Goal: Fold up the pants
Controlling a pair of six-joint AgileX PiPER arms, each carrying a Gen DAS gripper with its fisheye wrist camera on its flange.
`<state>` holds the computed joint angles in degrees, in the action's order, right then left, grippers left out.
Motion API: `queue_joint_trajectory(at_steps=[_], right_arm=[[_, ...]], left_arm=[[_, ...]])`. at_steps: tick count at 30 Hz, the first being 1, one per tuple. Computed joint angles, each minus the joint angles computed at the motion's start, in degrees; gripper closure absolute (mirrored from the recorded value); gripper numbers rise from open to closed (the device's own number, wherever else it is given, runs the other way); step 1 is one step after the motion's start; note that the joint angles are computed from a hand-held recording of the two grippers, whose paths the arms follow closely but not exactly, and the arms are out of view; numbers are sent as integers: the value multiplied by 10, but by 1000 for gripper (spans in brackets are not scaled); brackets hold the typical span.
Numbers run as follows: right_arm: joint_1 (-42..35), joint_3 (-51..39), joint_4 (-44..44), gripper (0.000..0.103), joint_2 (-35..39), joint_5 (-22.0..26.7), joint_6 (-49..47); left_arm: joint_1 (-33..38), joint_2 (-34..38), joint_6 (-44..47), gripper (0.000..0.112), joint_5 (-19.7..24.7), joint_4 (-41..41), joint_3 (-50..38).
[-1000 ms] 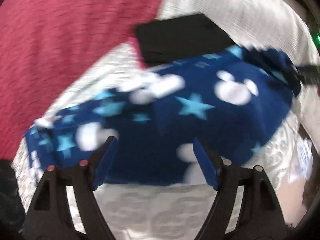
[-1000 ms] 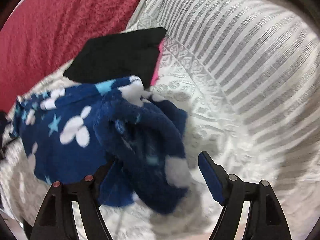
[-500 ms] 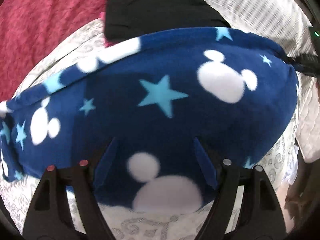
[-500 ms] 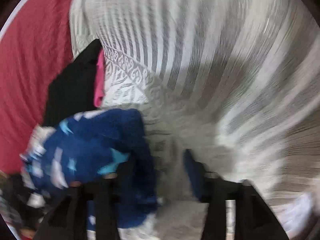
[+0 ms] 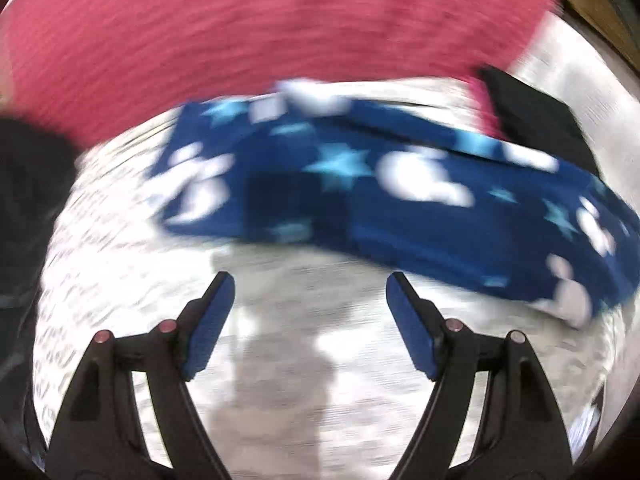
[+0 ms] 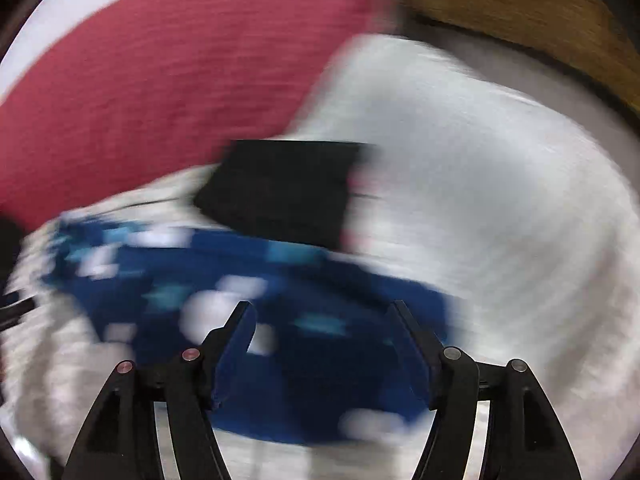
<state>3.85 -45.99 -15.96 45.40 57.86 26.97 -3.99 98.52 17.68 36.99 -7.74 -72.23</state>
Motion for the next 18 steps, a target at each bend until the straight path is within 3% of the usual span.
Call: queue_joint_trajectory(at_steps=[4, 7, 9, 12, 16, 18], right_arm=[[190, -84, 36, 36, 195, -95, 65], [249, -184, 120, 42, 365, -177, -14], [274, -284, 182, 42, 479, -186, -75], [280, -440, 274, 41, 631, -161, -124], [274, -597, 322, 41, 768, -97, -103], [266, -662, 355, 41, 825, -63, -98]], left_arm=[[116, 30, 77, 34, -24, -74, -10], [170, 61, 180, 34, -47, -165, -15], [186, 83, 248, 34, -60, -214, -21], [201, 120, 344, 34, -64, -284, -38], [187, 175, 374, 34, -61, -286, -90], [183, 214, 376, 34, -31, -279, -138]])
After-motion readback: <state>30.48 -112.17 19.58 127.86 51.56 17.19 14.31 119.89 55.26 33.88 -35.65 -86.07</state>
